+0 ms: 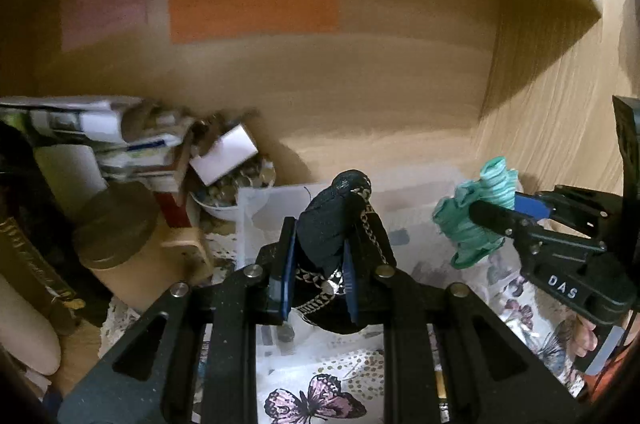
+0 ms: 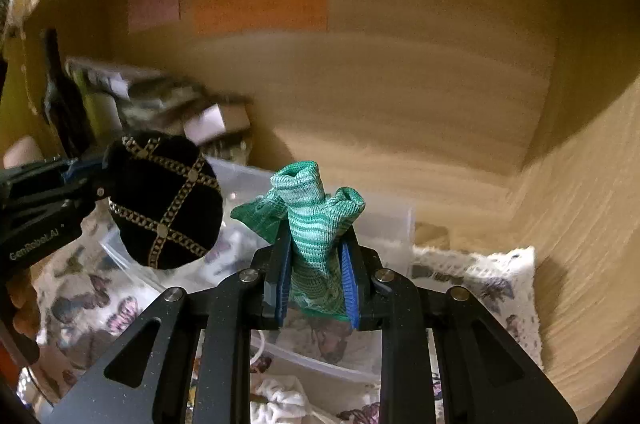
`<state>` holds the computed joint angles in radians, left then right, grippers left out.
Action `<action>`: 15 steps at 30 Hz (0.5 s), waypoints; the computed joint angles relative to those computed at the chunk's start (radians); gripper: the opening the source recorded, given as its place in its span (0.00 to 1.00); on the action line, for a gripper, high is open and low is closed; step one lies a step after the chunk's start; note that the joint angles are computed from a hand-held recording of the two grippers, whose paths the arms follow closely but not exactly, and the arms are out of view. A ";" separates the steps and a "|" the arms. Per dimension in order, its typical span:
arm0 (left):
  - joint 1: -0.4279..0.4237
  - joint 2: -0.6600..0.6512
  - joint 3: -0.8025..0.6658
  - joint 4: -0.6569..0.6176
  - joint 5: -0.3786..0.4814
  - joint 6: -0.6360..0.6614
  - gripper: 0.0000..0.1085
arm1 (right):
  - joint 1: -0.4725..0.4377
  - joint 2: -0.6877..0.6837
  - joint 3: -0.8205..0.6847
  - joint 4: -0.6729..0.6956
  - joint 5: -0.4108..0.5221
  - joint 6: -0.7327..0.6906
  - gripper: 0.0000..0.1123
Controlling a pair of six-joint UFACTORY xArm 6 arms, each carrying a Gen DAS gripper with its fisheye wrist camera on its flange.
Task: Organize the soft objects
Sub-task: 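Lift and carry the sock and black bag over the clear plastic box with both grippers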
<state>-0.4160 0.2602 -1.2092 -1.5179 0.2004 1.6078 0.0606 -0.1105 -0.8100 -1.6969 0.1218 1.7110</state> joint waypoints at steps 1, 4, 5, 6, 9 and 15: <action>-0.002 0.019 -0.012 0.050 0.000 -0.049 0.19 | -0.005 0.017 -0.004 0.035 -0.008 -0.039 0.18; -0.003 0.070 -0.042 0.240 0.013 -0.236 0.19 | -0.008 0.057 -0.006 0.177 -0.013 -0.189 0.18; -0.004 0.083 -0.047 0.299 0.021 -0.295 0.19 | -0.012 0.070 -0.004 0.231 -0.021 -0.243 0.18; -0.003 0.095 -0.054 0.351 0.032 -0.345 0.19 | -0.015 0.086 -0.008 0.296 -0.029 -0.306 0.18; -0.010 0.126 -0.068 0.471 0.041 -0.441 0.19 | -0.022 0.115 0.003 0.489 -0.046 -0.486 0.18; -0.027 0.143 -0.061 0.535 0.009 -0.483 0.27 | -0.027 0.117 0.026 0.590 -0.053 -0.572 0.21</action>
<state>-0.4428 0.4037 -1.2697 -0.9830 0.2094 1.1243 0.0332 0.0061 -0.7842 -1.1070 0.0683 1.1388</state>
